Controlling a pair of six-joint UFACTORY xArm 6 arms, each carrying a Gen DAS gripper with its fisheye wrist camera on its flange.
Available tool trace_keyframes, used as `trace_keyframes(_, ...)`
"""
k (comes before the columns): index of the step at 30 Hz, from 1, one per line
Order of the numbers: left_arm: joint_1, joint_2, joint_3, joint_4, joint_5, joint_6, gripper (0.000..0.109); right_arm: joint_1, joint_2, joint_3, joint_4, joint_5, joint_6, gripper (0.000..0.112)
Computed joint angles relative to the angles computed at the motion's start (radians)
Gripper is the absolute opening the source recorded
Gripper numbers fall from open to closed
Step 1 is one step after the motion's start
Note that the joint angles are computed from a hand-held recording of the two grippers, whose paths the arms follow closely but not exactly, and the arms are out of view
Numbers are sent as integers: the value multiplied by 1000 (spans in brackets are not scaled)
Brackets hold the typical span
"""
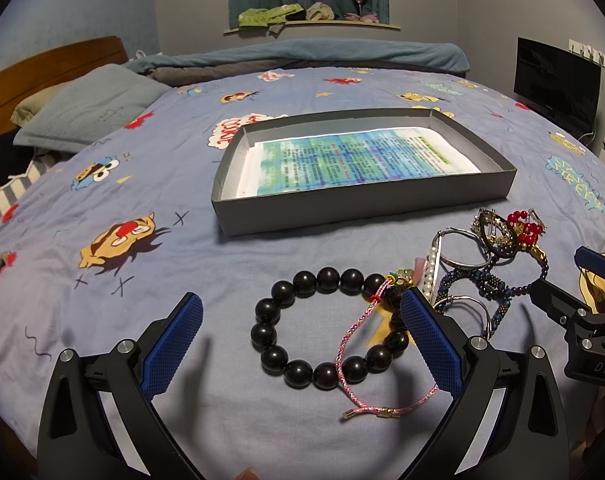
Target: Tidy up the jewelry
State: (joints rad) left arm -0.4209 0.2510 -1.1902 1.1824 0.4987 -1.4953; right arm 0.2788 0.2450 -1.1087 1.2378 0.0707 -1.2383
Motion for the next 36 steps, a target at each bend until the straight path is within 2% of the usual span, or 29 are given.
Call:
trace_keyframes(15, -6, 9, -4, -2, -8, 6, 98, 1, 0, -1, 9, 3, -11, 98)
trace_keyframes(23, 43, -47, 61, 57, -83, -57, 98, 5, -17, 3, 126, 22, -133, 98)
trace_keyframes(28, 80, -71, 95, 50, -103, -53, 98, -20, -24, -3, 132, 73, -111, 98)
trace_keyframes(32, 117, -78, 115, 47, -170, -38, 96, -23, -24, -5, 127, 85, -102, 98)
trace_keyframes(34, 123, -75, 118, 41, -197, -18, 94, -25, -20, -9, 123, 91, -95, 93)
trace_keyframes(35, 119, -73, 116, 41, -195, -7, 93, -25, -17, -12, 111, 90, -83, 86)
trace_keyframes(36, 116, -71, 115, 48, -194, -2, 88, -23, -14, -12, 91, 85, -64, 82)
